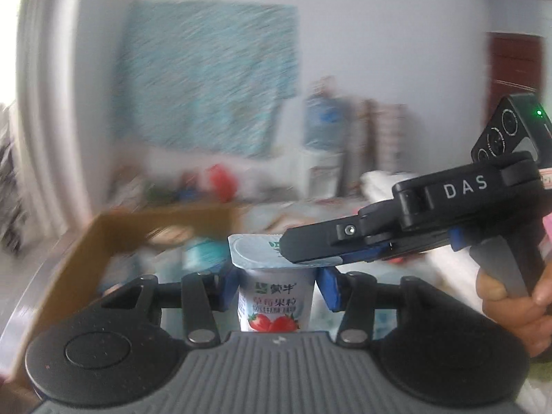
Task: Organize soft objects
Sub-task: 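Lower the yogurt cup into the box and open the right gripper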
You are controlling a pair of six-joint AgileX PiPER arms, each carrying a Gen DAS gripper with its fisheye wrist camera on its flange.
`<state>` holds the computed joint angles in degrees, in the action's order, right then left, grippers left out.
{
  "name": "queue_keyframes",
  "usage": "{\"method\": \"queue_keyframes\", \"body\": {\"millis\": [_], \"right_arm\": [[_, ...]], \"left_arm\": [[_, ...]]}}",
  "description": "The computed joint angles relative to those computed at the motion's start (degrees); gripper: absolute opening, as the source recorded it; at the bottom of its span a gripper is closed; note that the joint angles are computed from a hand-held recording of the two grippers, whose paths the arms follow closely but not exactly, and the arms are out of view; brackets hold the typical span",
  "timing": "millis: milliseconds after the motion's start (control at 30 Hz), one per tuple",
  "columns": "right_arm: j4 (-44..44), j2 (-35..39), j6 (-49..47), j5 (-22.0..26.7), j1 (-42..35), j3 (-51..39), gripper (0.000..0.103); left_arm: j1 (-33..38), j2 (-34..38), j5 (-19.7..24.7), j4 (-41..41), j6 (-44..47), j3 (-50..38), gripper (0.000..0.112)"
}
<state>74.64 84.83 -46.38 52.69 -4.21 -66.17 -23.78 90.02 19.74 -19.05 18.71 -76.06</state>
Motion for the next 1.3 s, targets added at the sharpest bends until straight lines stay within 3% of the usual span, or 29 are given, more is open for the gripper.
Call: {"method": "queue_keyframes", "body": {"millis": [133,300,500,633,800,967,1100,1300], "right_arm": [[-7.1,13.9,11.1,-0.5,9.3,-16.0,0.039],[-17.5,30.3,27.9,4.1,15.7,-35.7,0.039],[-23.4,40.9,38.6,8.7,18.6,-48.8,0.040],[-25.3,44.8,42.3,10.2,19.7,-53.5,0.041],[-26.0,45.4,42.9,11.0,20.1,-53.9,0.041],[-25.0,46.5,41.2,9.9,20.3,-55.2,0.041],[-25.7,47.0,41.1,10.1,20.6,-55.9,0.041],[-26.2,46.9,42.2,10.1,20.0,-54.5,0.043]], "left_arm": [[7.7,4.0,6.4,1.2,-2.1,-4.4,0.049],[15.3,14.1,20.8,1.7,-4.8,-16.9,0.048],[21.0,22.3,31.9,-1.0,-3.1,-26.4,0.048],[22.7,22.2,34.4,-2.2,-2.0,-24.8,0.049],[24.0,24.9,38.3,-3.7,-2.1,-27.5,0.058],[23.9,24.1,36.7,-3.3,-1.7,-25.9,0.059],[24.0,23.8,36.2,-3.5,-1.4,-25.4,0.070],[23.7,21.7,34.9,-3.4,-0.9,-23.2,0.076]]}}
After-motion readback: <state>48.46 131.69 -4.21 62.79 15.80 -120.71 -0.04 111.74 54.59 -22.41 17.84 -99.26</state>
